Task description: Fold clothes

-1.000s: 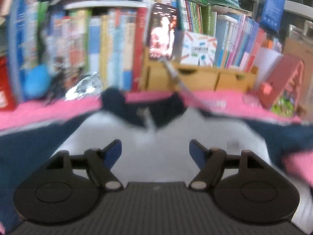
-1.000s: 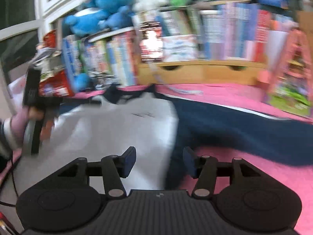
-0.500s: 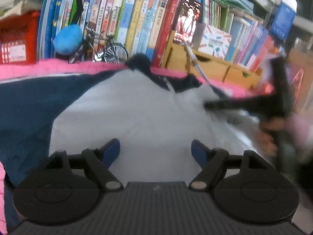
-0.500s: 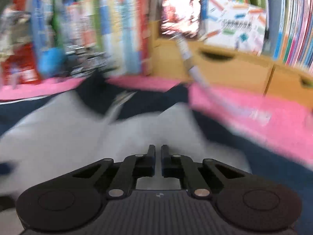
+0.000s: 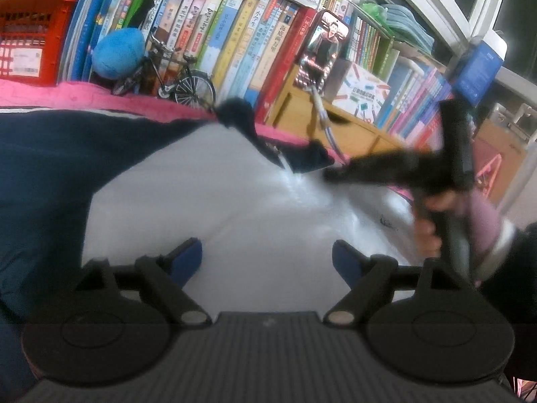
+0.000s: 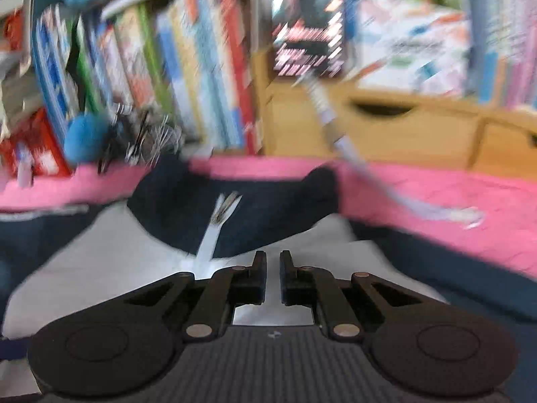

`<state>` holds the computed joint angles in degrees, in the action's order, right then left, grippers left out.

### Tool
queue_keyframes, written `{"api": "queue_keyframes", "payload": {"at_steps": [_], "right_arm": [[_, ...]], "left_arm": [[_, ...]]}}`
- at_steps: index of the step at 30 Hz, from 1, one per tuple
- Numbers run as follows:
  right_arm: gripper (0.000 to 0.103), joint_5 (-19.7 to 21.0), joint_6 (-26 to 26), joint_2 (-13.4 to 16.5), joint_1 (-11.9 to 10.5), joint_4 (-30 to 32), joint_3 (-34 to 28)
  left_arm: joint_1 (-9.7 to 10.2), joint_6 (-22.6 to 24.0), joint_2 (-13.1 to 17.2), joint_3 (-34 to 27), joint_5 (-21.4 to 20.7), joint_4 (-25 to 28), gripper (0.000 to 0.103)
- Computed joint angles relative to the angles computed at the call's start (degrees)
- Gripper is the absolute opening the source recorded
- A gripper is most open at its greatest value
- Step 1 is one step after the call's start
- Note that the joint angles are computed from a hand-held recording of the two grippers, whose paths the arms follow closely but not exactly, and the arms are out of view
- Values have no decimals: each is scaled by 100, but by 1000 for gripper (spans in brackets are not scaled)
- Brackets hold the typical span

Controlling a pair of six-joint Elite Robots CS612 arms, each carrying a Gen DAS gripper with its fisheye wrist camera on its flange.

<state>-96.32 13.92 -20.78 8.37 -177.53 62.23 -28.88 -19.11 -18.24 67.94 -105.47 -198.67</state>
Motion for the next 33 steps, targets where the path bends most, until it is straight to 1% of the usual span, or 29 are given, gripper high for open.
{"api": "queue_keyframes", "payload": {"at_steps": [1, 3, 4, 5, 6, 7, 9, 11, 12, 14, 17, 18, 19, 20, 21, 22, 23, 24, 25, 26, 27, 29, 30, 31, 32, 33], "right_arm": [[6, -170, -56, 130, 25, 11, -176], [0, -539, -342, 425, 33, -251, -564], [0, -592, -255, 525, -13, -222, -736], [0, -674, -46, 636, -49, -210, -922], [0, -658, 232, 664, -100, -95, -1025], [0, -717, 400, 703, -140, 30, -1141], [2, -964, 552, 724, -131, 320, -1286], [9, -1279, 409, 669, -58, 363, -1223], [9, -1298, 176, 607, -35, 196, -1084], [10, -1248, 1, 463, 10, -38, -803], [10, -636, -19, 252, 15, -183, -448], [10, -445, -79, 196, 18, -130, -366], [9, -247, -110, 156, 3, 16, -306], [8, -270, -256, 268, -5, 104, -483], [1, -375, -419, 405, 0, 178, -695], [0, -720, -564, 542, 9, 153, -905], [0, -1192, -603, 708, 44, 183, -1176], [3, -1561, -443, 785, 117, 452, -1406], [10, -1691, -338, 822, 147, 607, -1535], [12, -1581, -472, 835, 199, 522, -1572], [11, -1232, -673, 800, 246, 197, -1470], [12, -112, -778, 622, 228, -55, -1157], [12, 479, -800, 579, 204, 25, -1104], [12, 875, -696, 594, 200, 200, -1157], [14, 1031, -682, 689, 224, 486, -1347], [14, 947, -830, 866, 253, 532, -1624]], "left_arm": [[5, -14, 4, -6, -15, -4, 86], [6, -32, 8, -10, -26, -11, 86], [7, -40, 9, -11, -32, -13, 86], [9, -43, 11, -14, -43, -11, 86], [11, -47, 13, -17, -56, -10, 86], [17, -59, 17, -25, -80, -11, 87], [26, -100, 28, -42, -129, -23, 88], [29, -118, 33, -47, -146, -31, 88], [29, -115, 33, -48, -147, -29, 88], [27, -113, 34, -48, -145, -30, 88], [24, -111, 36, -49, -137, -28, 88], [21, -107, 34, -43, -129, -30, 88], [19, -106, 35, -42, -126, -30, 88], [18, -109, 36, -44, -124, -30, 88], [19, -111, 38, -47, -129, -30, 88], [21, -114, 39, -50, -133, -29, 88], [22, -116, 41, -53, -138, -29, 88], [24, -118, 42, -56, -142, -28, 88], [25, -117, 42, -55, -146, -29, 88], [27, -117, 42, -55, -149, -29, 88], [26, -116, 41, -55, -148, -27, 88], [24, -117, 38, -54, -145, -21, 88], [23, -115, 37, -54, -145, -14, 89], [23, -109, 35, -56, -151, -7, 90], [26, -108, 36, -59, -171, -4, 91], [29, -108, 37, -62, -190, -3, 91]]}}
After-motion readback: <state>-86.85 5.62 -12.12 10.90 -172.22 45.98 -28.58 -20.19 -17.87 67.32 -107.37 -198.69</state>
